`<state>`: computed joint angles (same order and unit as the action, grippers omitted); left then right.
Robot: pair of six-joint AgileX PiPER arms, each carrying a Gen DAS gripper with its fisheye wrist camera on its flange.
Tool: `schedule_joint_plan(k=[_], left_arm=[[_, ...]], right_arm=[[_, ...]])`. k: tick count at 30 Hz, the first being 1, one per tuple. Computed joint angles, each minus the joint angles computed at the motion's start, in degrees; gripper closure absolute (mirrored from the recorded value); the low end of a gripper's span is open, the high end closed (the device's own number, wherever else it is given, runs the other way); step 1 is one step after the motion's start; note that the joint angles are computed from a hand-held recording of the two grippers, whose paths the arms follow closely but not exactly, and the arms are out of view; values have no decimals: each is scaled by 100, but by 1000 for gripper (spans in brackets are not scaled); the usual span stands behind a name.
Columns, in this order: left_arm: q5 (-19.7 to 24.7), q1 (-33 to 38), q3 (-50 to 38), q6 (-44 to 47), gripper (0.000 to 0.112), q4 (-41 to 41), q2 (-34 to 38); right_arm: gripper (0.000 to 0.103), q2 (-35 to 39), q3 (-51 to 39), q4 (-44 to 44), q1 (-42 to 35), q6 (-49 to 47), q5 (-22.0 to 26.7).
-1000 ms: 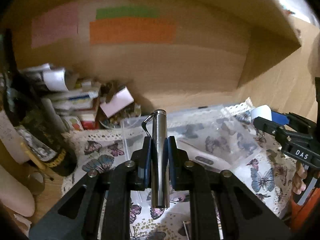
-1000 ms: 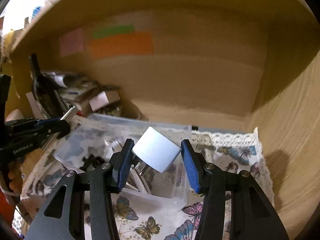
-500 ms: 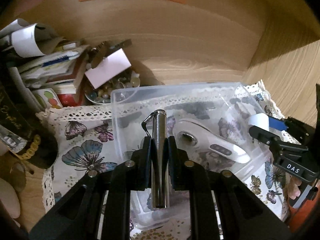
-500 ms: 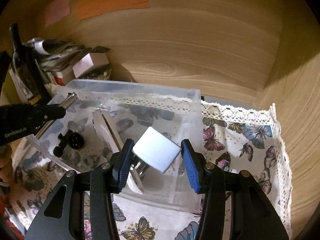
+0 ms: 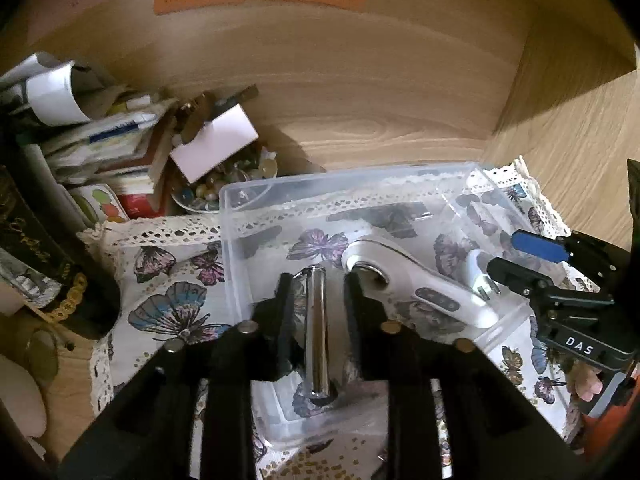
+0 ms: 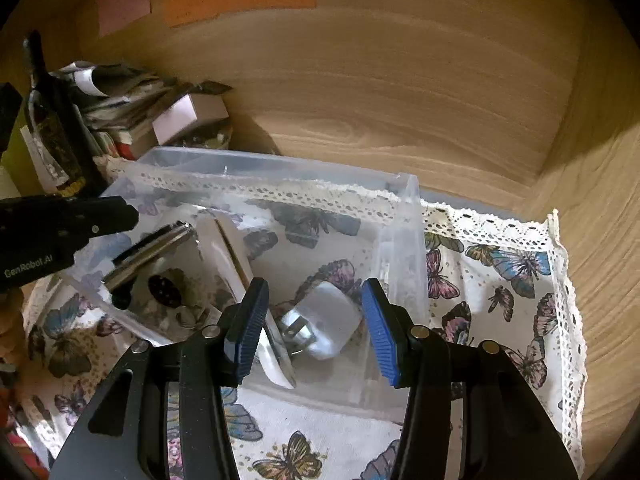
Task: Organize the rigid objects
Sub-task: 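Place the charger cube into the box while the left tool places the silver cylinder inside, then grasp the gold-and-black tube with the left tool while the right tool grasps the black USB adapter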
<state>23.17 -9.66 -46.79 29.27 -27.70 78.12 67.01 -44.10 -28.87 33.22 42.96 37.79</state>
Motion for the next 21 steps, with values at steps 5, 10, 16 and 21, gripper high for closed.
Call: schedule_joint_plan(k=[5,10,16,21], left_arm=[[77,-67,177,-250,50,226,-581],[136,-205,444,-779,32,714,-1318],[204,-683,848,-1901,20,1871,-2103],[357,-1183,1315,-2706,20,2595,-2386]], right_arm=[[45,-351,-44,-444,432,488,361],[35,-795,-81,-980,1133,1136,893],[30,-1173,-106,-1616,2237,1902,1707],[30,-1351,9,-1921,3088,2490,2291]])
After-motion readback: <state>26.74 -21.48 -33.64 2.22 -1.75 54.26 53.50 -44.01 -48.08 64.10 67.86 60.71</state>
